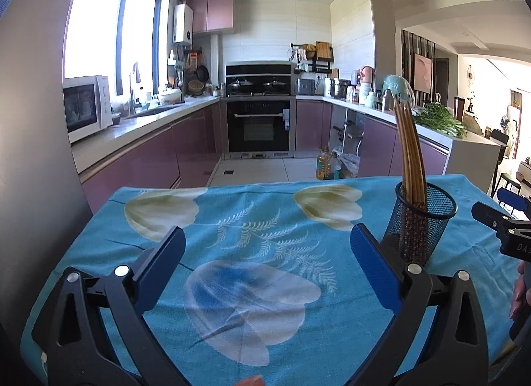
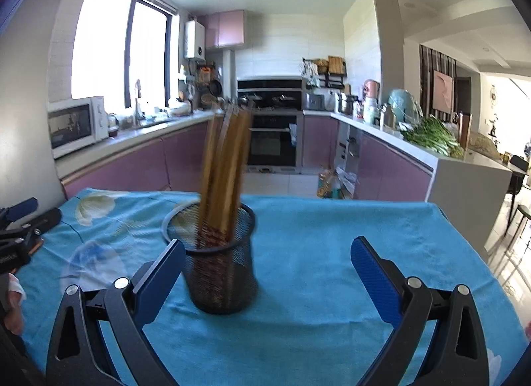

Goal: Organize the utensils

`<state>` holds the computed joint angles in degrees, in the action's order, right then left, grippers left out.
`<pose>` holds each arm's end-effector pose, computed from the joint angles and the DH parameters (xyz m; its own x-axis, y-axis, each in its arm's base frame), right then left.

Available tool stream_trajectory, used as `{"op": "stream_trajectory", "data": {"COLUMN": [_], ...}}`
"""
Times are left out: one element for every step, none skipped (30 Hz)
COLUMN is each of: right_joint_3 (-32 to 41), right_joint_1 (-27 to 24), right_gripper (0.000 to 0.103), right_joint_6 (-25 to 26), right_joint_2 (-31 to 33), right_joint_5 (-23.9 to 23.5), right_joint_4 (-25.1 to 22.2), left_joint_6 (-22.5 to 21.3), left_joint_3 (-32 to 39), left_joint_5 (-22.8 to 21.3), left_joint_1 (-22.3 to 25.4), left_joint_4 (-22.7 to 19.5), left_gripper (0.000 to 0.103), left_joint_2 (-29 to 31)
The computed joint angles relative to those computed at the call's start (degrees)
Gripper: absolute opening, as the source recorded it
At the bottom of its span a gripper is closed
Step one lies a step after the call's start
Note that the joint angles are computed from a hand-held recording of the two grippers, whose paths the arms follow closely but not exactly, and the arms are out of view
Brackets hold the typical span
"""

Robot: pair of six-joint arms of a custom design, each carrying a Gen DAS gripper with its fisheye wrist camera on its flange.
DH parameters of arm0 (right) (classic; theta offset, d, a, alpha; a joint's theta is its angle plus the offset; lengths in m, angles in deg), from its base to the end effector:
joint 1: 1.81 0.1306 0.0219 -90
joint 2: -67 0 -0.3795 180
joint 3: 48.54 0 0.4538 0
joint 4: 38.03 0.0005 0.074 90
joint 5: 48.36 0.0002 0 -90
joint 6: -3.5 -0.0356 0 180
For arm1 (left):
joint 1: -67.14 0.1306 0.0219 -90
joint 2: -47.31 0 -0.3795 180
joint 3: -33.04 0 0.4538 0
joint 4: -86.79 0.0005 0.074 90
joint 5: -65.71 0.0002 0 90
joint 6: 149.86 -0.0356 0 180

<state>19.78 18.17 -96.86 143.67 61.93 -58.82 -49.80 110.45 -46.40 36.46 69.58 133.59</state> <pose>0.4528 0.1509 0.3815 -0.4566 0.0135 -0.8896 0.0470 0.9989 -0.0090 0.4724 -0.2653 0.3921 -0.4041 0.0516 -0.9133 0.1131 0.9936 0.0060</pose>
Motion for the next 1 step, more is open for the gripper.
{"op": "stream_trajectory", "data": {"right_joint_3": [1.51], "right_joint_1": [-1.54], "right_gripper": [0.097], "right_joint_6": [-0.73], "right_joint_2": [1.56], "right_joint_5": [-0.62], "right_joint_4": [-3.92], "left_joint_6": [0.28], "left_joint_3": [0.71], "left_joint_5": [0.26], "left_joint_1": [0.53], "left_joint_4": [-1.68], "left_gripper": [0.098], "left_joint_2": [0.66]}}
